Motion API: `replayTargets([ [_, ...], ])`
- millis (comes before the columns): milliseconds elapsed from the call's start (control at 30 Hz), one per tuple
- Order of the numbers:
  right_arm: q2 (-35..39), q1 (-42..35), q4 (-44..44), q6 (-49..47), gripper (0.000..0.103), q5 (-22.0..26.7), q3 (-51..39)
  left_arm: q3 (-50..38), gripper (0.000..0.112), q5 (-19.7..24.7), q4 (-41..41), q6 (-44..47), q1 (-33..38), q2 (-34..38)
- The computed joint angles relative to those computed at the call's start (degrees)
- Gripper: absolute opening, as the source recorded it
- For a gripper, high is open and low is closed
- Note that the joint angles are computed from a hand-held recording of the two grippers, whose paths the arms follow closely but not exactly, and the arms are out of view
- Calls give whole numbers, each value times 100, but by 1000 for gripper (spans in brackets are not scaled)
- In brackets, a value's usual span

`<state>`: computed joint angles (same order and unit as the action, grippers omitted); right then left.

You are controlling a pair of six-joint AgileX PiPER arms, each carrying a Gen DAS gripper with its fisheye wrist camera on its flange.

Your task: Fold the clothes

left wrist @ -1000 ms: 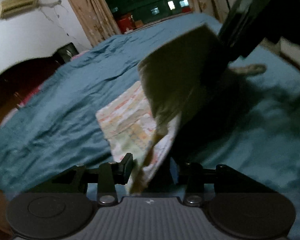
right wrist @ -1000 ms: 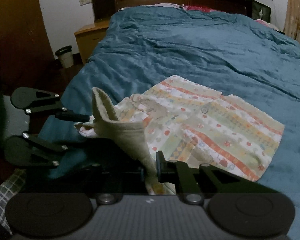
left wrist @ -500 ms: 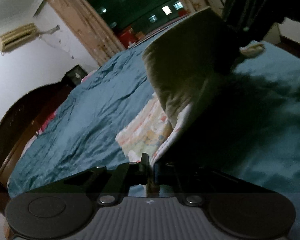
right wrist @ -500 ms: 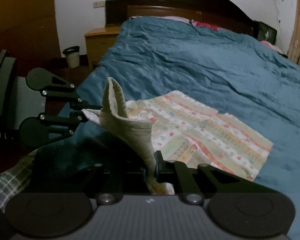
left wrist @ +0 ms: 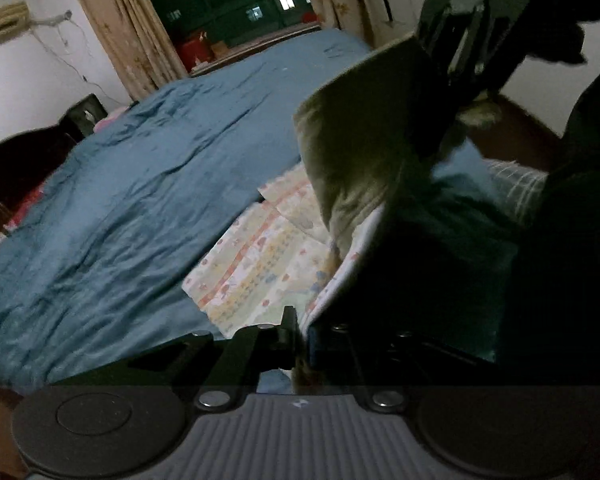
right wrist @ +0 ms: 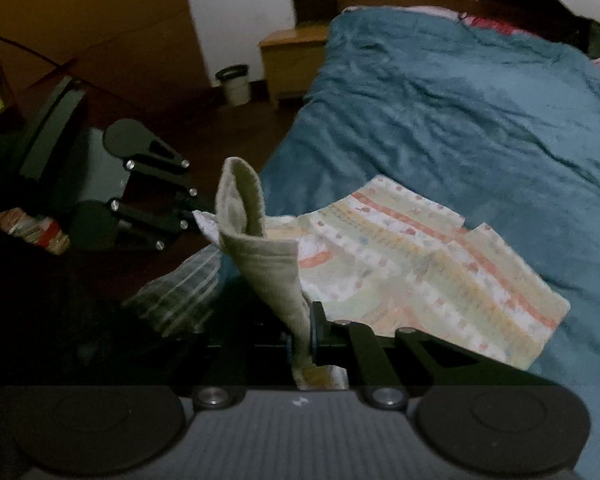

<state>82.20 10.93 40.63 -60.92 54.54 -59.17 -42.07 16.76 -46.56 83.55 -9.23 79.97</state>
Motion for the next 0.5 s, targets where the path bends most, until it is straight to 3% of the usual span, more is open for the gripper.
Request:
replayTargets([
  [267,731,-231,-4,291,7,-17,-740,-1252,6,150,-263,-26,124,1118],
  [500,1950,-384,-151,711,7,-130,-2138,-3302,6,765,779,-1590,220,2652],
])
